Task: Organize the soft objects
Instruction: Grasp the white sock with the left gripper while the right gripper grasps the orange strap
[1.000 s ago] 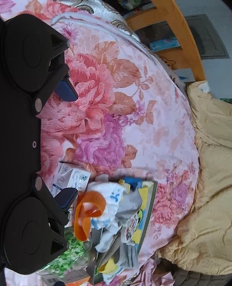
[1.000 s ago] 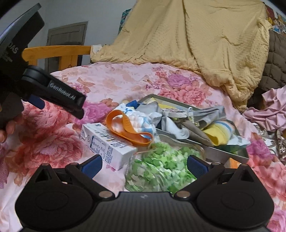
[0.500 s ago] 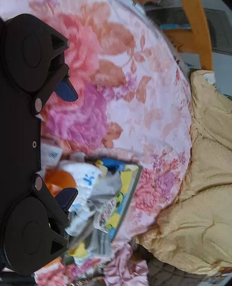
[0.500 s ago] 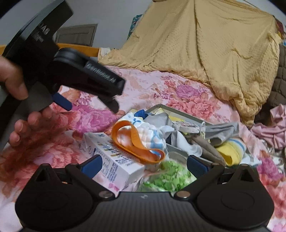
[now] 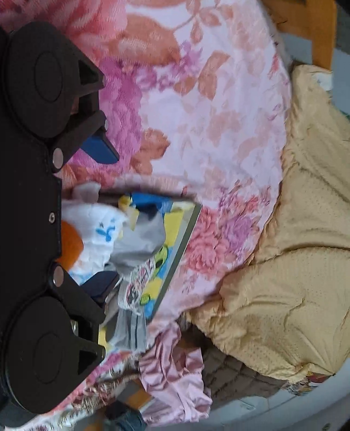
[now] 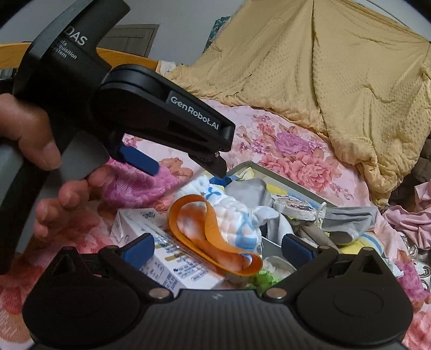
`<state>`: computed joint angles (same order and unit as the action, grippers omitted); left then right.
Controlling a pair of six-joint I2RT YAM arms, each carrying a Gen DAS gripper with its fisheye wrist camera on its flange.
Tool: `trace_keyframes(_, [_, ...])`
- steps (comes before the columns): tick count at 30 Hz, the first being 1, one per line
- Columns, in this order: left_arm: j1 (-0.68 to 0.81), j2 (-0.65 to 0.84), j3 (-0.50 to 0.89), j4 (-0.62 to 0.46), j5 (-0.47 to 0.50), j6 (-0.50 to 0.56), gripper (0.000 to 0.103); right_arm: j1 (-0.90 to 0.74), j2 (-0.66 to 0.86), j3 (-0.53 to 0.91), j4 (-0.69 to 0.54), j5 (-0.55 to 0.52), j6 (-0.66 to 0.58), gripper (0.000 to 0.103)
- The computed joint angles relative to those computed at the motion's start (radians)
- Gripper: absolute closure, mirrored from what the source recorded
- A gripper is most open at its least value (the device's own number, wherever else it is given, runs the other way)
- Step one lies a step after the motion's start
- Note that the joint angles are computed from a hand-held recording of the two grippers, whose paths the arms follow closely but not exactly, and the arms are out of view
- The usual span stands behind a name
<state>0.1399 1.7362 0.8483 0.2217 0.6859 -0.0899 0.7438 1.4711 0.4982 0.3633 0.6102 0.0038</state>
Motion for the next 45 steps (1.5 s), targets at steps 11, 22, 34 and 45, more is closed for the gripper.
trace_keyframes(11, [0.01, 0.092, 0.081, -0.115, 0.108, -0.021, 0.049, -0.013, 0.054, 0.025, 0.03, 0.013, 0.018, 0.002])
trace_keyframes(22, [0.037, 0.155, 0.128, -0.168, 0.157, -0.079, 0.049, -0.041, 0.083, 0.051, 0.053, -0.058, -0.018, 0.03])
trace_keyframes(34, [0.063, 0.198, 0.165, -0.201, 0.219, -0.174, 0.056, -0.067, 0.044, 0.033, 0.029, -0.156, 0.066, 0.059])
trace_keyframes(45, [0.064, 0.194, 0.172, -0.217, 0.213, -0.166, 0.068, -0.055, 0.045, 0.045, -0.002, -0.159, 0.115, 0.054])
